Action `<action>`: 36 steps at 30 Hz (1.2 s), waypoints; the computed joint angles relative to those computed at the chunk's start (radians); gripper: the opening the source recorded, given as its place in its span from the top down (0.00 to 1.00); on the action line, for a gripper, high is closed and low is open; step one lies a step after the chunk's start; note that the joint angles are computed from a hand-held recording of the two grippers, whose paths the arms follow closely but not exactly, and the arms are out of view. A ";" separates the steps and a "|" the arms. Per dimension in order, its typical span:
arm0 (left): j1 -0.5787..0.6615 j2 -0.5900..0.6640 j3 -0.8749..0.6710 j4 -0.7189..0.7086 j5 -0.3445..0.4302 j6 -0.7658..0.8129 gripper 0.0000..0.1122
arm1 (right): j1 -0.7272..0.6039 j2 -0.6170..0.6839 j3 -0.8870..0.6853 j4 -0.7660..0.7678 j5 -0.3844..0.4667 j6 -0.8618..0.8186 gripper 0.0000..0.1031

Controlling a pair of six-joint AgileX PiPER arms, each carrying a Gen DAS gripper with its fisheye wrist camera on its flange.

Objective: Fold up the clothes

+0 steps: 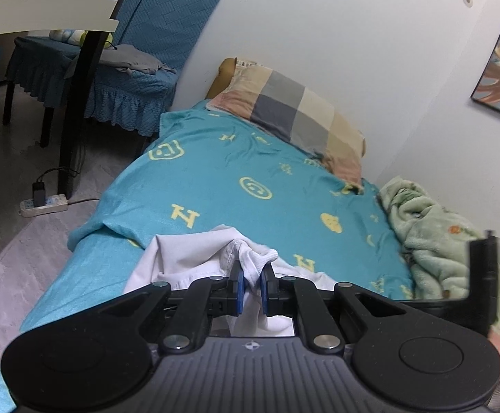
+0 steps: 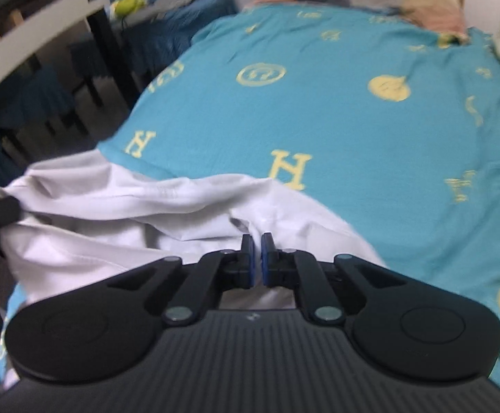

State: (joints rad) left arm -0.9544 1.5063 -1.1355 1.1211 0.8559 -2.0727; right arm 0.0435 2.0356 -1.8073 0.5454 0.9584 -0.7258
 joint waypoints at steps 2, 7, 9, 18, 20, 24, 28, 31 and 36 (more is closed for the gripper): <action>-0.005 -0.020 0.011 -0.006 -0.028 -0.004 0.91 | -0.031 -0.073 0.058 0.018 0.003 -0.023 0.93; -0.075 -0.019 -0.049 -0.162 0.047 0.188 0.91 | -0.118 -0.237 0.211 0.031 0.042 -0.059 0.93; -0.099 -0.006 -0.075 -0.214 0.086 0.246 0.90 | -0.146 -0.244 0.228 0.007 0.103 -0.057 0.92; -0.182 0.001 -0.100 -0.175 0.175 0.241 0.71 | -0.140 -0.277 0.311 0.112 0.019 -0.192 0.80; -0.196 -0.001 -0.105 -0.151 0.196 0.231 0.64 | -0.130 -0.256 0.302 0.132 0.005 -0.204 0.62; -0.224 0.013 -0.126 -0.089 0.246 0.238 0.53 | -0.087 -0.229 0.303 0.090 -0.064 -0.190 0.58; -0.211 0.050 -0.169 -0.072 0.253 0.310 0.49 | -0.044 -0.216 0.303 0.037 -0.110 -0.185 0.59; -0.180 0.102 -0.225 -0.093 0.257 0.399 0.48 | -0.029 -0.225 0.330 0.023 -0.176 -0.179 0.90; -0.164 0.161 -0.274 -0.005 0.251 0.428 0.42 | -0.099 -0.238 0.295 0.195 -0.097 -0.183 0.94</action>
